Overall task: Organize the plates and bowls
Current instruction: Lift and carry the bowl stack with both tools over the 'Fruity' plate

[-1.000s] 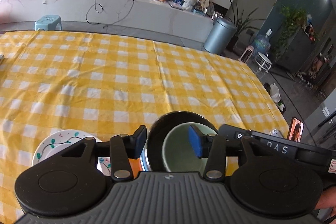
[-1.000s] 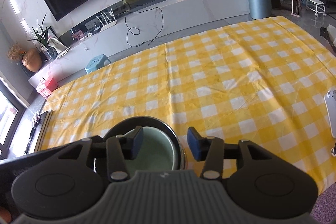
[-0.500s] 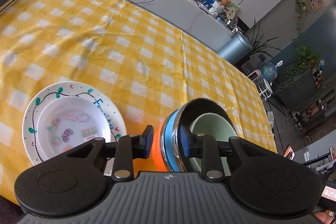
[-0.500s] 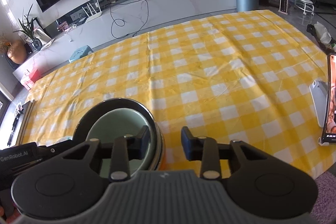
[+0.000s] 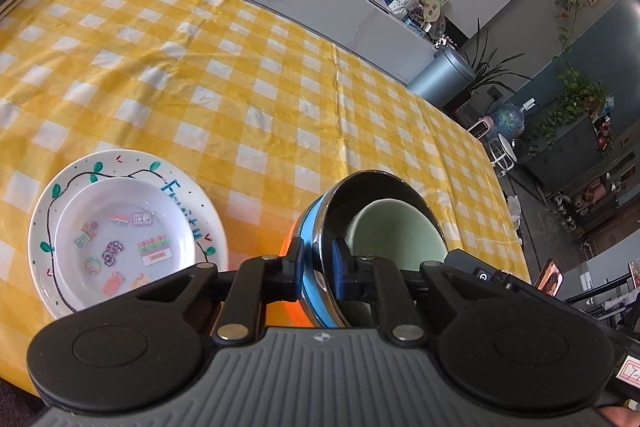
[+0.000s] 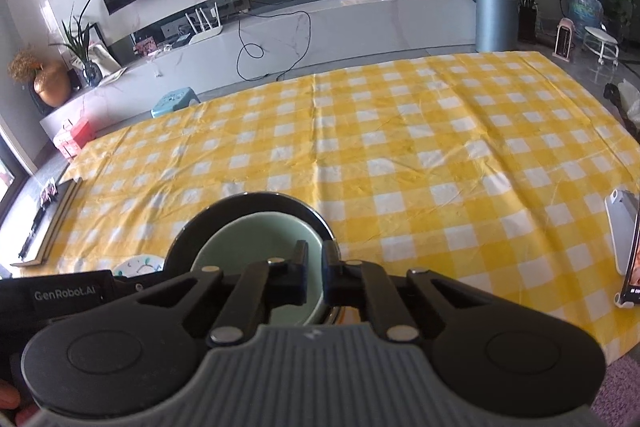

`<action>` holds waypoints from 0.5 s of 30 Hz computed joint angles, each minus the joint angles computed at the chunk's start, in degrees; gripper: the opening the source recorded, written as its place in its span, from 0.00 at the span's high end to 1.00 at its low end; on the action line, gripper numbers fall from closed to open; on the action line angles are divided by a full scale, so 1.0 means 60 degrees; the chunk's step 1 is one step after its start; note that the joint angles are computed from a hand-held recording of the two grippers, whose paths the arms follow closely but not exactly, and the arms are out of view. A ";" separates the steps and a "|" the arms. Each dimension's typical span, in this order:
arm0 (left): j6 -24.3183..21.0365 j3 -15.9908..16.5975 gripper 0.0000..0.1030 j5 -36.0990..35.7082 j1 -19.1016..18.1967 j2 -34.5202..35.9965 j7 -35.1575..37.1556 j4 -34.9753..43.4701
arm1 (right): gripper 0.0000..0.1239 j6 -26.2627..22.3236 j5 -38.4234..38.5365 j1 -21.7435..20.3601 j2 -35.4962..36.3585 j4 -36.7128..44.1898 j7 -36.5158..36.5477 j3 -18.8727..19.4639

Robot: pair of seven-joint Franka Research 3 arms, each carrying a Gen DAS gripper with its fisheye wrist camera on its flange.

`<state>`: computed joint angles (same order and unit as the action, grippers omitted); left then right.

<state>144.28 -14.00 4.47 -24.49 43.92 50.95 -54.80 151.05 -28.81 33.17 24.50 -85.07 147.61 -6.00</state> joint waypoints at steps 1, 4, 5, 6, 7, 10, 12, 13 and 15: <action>0.0001 -0.0010 0.87 -0.0018 0.0013 0.0000 0.0002 -0.0013 | 1.00 -0.0049 -0.0058 0.0027 0.0035 0.0051 -0.0026 -0.0019; 0.0084 -0.0047 0.88 -0.0082 0.0054 -0.0031 -0.0002 -0.0114 | 1.00 -0.0076 0.0073 -0.0026 0.0103 0.0133 -0.0165 0.0052; 0.0101 -0.0068 0.88 -0.0108 0.0073 -0.0032 0.0015 -0.0127 | 1.00 -0.0057 0.0330 -0.0145 0.0125 0.0146 -0.0380 0.0188; 0.0114 -0.0086 0.88 -0.0135 0.0090 -0.0038 0.0027 -0.0143 | 1.00 -0.0036 0.0659 -0.0265 0.0166 0.0164 -0.0578 0.0331; 0.0122 -0.0104 0.88 -0.0168 0.0107 -0.0044 0.0030 -0.0153 | 1.00 -0.0076 0.0806 -0.0258 0.0207 0.0192 -0.0607 0.0334; 0.0123 -0.0118 0.88 -0.0203 0.0119 -0.0039 0.0068 -0.0145 | 1.00 -0.0132 0.0654 -0.0054 0.0243 0.0220 -0.0563 0.0147; 0.0247 -0.0110 0.88 -0.0205 0.0132 -0.0117 0.0061 -0.0267 | 1.00 0.0210 0.0728 -0.0074 0.0137 0.0053 -0.0516 0.0132; 0.0416 -0.0117 0.88 -0.0214 0.0150 -0.0188 0.0053 -0.0395 | 1.00 0.0379 0.0615 -0.0008 0.0067 -0.0032 -0.0372 0.0027; 0.0716 -0.0060 0.88 -0.0136 0.0146 -0.0329 0.0001 -0.0612 | 0.98 0.0591 0.0251 0.0157 -0.0047 -0.0142 0.0013 -0.0232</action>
